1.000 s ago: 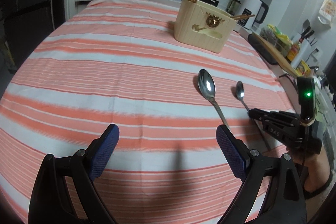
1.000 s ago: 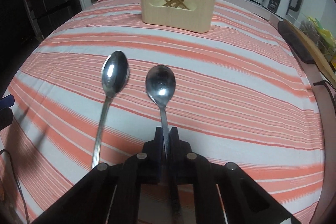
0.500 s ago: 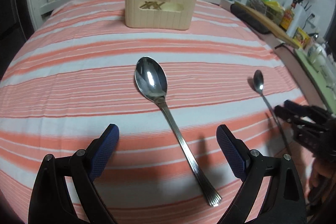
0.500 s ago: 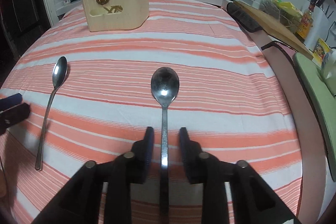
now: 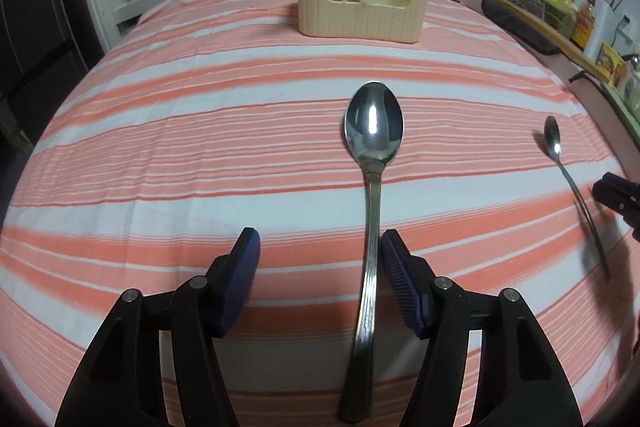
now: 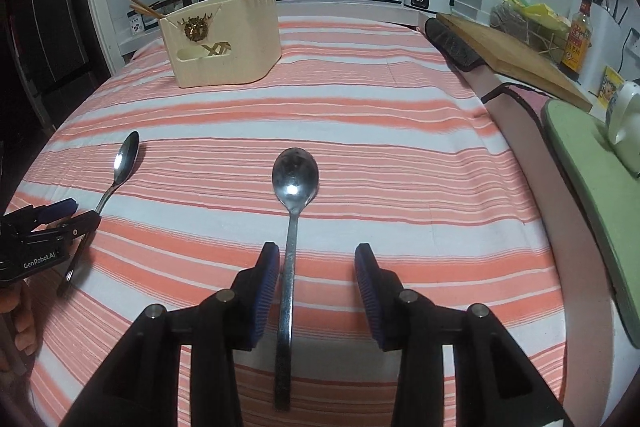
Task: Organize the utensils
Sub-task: 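Lower the left tool onto the other steel spoon and close it while the right tool holds its spoon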
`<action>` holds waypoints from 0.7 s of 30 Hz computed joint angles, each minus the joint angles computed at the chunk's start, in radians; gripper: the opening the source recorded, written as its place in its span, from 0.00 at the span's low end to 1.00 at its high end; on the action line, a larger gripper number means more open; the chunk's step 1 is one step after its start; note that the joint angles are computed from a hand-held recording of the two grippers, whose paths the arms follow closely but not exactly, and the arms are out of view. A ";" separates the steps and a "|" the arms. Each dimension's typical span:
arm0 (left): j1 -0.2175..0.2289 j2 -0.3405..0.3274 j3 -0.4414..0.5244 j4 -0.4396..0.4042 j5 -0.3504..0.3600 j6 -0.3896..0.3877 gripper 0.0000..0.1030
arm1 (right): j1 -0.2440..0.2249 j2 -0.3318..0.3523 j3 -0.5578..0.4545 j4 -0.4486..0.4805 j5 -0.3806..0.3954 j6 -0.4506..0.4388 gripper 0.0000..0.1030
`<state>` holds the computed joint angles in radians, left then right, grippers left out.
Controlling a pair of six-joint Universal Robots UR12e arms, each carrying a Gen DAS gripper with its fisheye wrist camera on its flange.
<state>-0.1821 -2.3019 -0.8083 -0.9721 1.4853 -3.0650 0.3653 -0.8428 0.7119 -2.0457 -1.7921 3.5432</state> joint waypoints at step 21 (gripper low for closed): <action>-0.008 -0.238 0.467 -0.351 -0.054 0.179 1.00 | -0.009 0.182 -0.307 0.194 -0.005 -0.096 0.67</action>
<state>-0.1906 -2.5398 -0.3417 -1.3232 1.4315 -2.8857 0.3567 -0.6609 0.4051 -1.8522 -1.7970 3.4469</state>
